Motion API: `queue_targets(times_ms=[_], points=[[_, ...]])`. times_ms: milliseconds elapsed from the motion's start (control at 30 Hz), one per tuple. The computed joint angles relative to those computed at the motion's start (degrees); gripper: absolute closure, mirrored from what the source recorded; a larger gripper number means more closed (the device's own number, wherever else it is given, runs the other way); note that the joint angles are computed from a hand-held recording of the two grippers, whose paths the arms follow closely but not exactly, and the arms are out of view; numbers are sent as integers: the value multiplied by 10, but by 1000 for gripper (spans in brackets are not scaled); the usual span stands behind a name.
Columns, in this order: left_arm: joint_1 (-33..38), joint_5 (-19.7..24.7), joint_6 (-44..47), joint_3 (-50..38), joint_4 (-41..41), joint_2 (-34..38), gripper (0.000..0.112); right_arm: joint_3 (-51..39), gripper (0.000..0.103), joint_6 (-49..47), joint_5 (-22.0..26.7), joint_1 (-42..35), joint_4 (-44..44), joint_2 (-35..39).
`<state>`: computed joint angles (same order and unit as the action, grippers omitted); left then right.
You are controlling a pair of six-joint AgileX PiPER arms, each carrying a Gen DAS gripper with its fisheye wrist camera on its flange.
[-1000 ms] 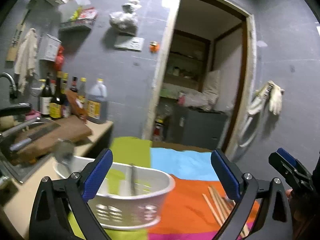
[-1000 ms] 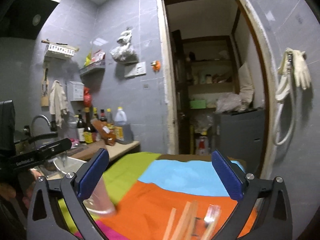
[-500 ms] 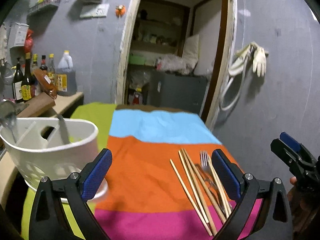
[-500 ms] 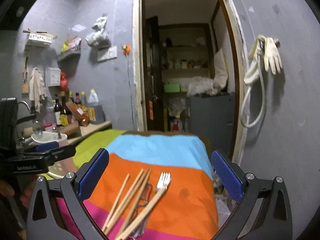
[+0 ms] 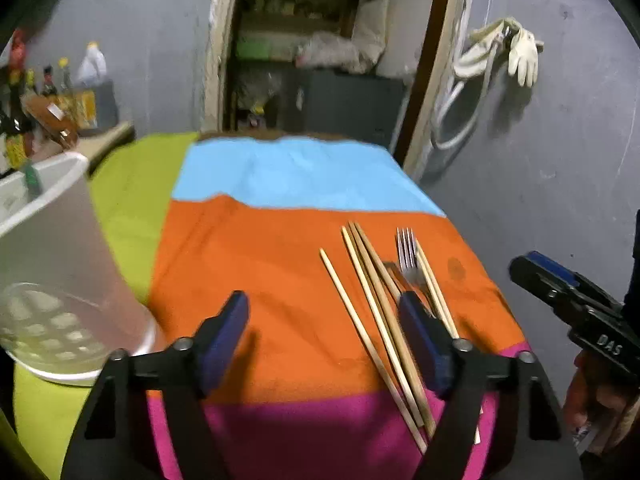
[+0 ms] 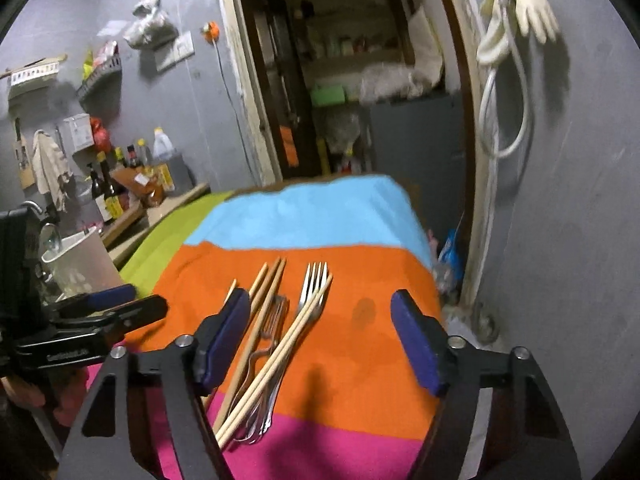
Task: Organize utensils
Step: 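Grasp a wooden chopstick with the left tool while the right tool grasps another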
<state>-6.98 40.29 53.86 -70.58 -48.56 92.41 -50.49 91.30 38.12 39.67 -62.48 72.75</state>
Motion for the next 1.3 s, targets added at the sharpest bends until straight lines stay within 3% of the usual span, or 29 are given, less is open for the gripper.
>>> queue_targets(times_ms=[67, 167, 367, 733, 1033, 1167, 1300], points=[[-4, 32, -32, -33, 28, 30, 59, -12, 56, -47, -15, -18, 48, 13], [-11, 70, -76, -80, 65, 70, 72, -23, 65, -107, -40, -40, 111, 28], [-23, 108, -120, -136, 101, 118, 86, -53, 81, -231, -68, -84, 233, 65], [-40, 135, -153, -200, 150, 155, 102, -100, 91, -401, -60, -137, 401, 115], [-68, 193, -223, -281, 218, 194, 103, -140, 90, -525, -38, -179, 527, 143], [-68, 208, -252, -294, 222, 200, 110, -124, 96, -558, -60, -206, 596, 134], [-54, 192, -228, -254, 190, 177, 110, -87, 100, -525, -90, -199, 592, 103]])
